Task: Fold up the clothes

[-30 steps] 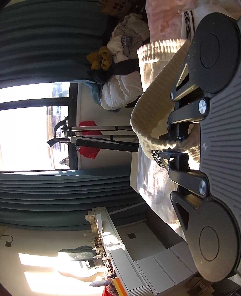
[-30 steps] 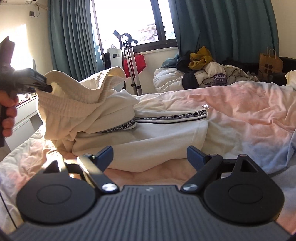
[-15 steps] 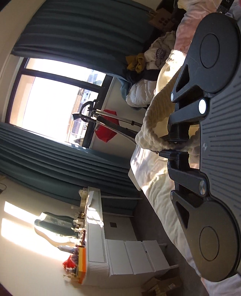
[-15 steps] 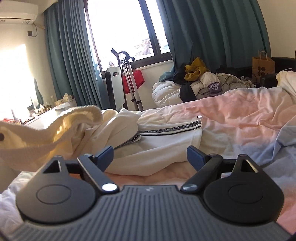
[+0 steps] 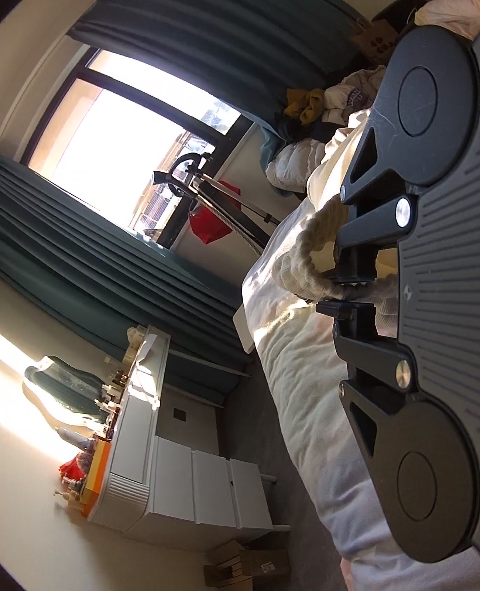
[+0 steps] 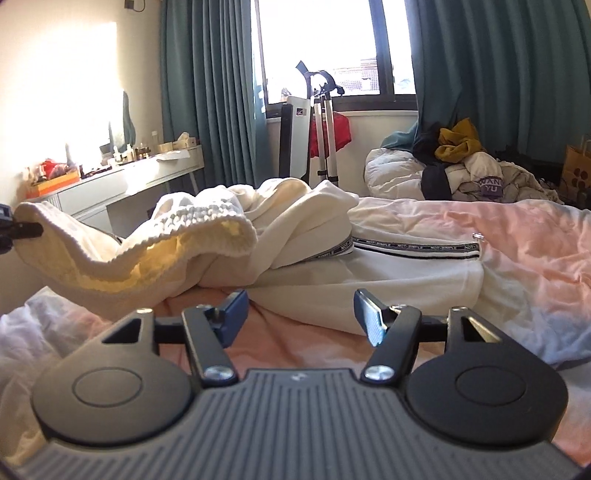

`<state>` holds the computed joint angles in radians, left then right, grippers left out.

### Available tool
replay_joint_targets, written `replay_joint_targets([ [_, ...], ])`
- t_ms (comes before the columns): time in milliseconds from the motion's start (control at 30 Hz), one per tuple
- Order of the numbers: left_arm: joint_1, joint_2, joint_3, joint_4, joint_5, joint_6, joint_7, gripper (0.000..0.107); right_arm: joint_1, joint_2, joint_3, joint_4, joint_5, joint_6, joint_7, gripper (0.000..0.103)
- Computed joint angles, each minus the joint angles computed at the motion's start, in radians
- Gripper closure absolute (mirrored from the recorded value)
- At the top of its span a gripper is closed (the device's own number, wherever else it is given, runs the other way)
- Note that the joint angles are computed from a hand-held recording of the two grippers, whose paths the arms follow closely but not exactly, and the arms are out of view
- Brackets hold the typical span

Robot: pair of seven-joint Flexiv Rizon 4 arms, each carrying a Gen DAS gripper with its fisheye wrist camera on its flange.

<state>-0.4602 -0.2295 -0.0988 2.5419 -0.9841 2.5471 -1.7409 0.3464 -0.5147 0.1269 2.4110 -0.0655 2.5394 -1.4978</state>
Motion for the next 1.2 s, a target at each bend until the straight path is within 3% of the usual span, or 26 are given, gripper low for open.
replay_joint_targets([
  [167,0.047,-0.015,0.022,0.011,0.076,-0.015,-0.090,0.097,0.016,-0.042,0.017,-0.102,-0.017,-0.048,0.070,0.038],
  [267,0.069,-0.024,0.032,0.008,0.114,-0.023,-0.124,0.097,0.083,-0.063,-0.014,-0.156,0.034,-0.103,0.039,0.041],
  [533,0.100,-0.035,0.042,0.001,0.157,-0.067,-0.205,0.096,0.037,-0.111,0.035,-0.261,-0.094,-0.143,0.195,0.080],
  [733,0.125,-0.026,0.050,0.000,0.204,-0.076,-0.311,0.097,0.119,-0.084,-0.014,-0.387,-0.056,-0.248,0.195,0.088],
  [933,0.194,-0.067,0.077,-0.069,0.250,-0.065,-0.409,0.097,0.269,-0.122,-0.094,-0.683,-0.006,-0.403,0.105,0.091],
  [1100,0.275,-0.168,0.102,-0.105,0.321,-0.013,-0.517,0.097,0.371,-0.283,-0.167,-1.005,-0.041,-0.559,0.094,0.093],
  [1200,0.339,-0.219,0.101,-0.111,0.389,-0.007,-0.619,0.094,0.376,-0.429,-0.160,-1.215,-0.128,-0.660,0.114,0.093],
])
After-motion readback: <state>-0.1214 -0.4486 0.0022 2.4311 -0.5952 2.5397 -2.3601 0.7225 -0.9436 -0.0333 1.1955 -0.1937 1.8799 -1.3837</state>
